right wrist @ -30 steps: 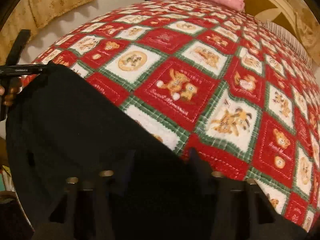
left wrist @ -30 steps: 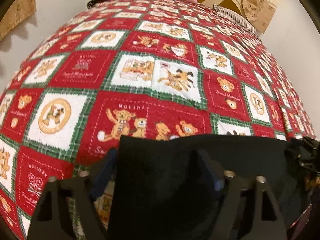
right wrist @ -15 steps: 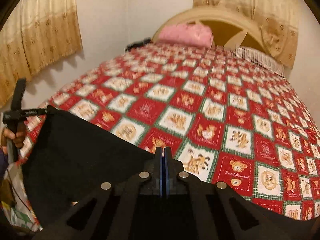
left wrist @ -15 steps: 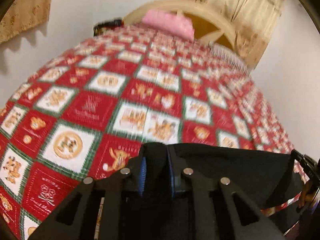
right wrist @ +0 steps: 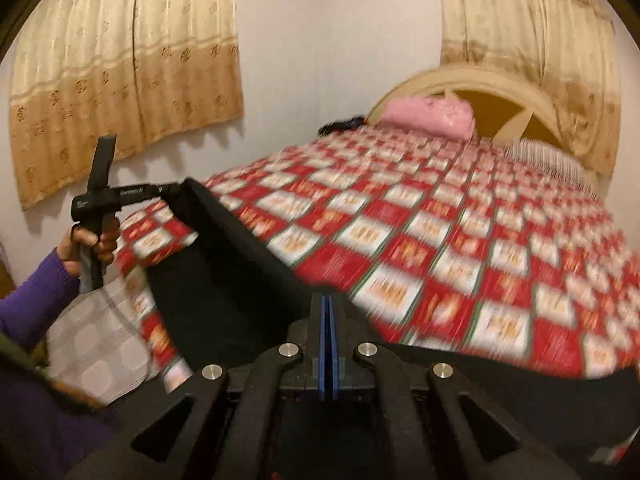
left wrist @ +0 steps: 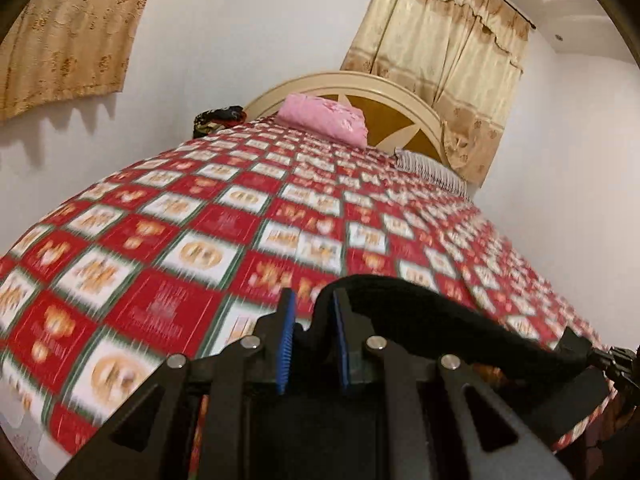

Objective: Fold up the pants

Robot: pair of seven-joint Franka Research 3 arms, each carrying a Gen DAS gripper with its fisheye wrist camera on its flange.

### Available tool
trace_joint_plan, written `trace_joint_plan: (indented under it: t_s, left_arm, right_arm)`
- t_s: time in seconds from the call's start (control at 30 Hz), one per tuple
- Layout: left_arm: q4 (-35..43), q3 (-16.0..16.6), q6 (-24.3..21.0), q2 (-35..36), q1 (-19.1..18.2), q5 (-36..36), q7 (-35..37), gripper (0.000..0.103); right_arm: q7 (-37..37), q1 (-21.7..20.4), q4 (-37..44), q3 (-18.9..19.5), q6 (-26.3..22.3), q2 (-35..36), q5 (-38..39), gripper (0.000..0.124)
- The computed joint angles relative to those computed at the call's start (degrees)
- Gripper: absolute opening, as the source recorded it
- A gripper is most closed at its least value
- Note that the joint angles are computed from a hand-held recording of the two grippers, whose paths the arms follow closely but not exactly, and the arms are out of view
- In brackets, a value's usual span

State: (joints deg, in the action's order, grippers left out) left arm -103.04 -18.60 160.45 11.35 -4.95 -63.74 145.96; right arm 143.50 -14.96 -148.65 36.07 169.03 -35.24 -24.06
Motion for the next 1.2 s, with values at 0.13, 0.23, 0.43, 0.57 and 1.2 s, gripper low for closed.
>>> trace_joint_plan:
  t_s: [0.13,0.23,0.43,0.57,1.2]
  left_arm:
    - [-6.4,0.4,1.9,-3.1,-0.2,-2.0,2.6,0.020]
    - [-9.5,1.8,3.4,-4.2,-1.1,-0.8,0.8,0.020]
    - [-14.5,5.1,4.3,-5.3,-1.4,12.8,-16.9,0.055]
    - [-17.0,5.5,0.9,-8.9,-0.1,11.1,-17.6,0.055]
    - [-9.0,5.1,-13.6,-3.7,-3.5,-2.9,-18.8,0.086]
  right_arm:
    - [3.0,2.2,-2.3,2.1,-1.3,3.1,1.1,0.002]
    - [5.8,2.8,-2.7,3.5,-2.8,5.4,-0.5,0.002]
    - [5.1,11.1,-3.0,-3.1,-4.4,10.2,-0.3,0.002]
    - [8.4,12.3,-3.6,-4.7,-1.5,7.3,-2.1,0.002]
    - [2.5,-8.0,11.5,17.2,-20.0,18.0,-22.4,0.030]
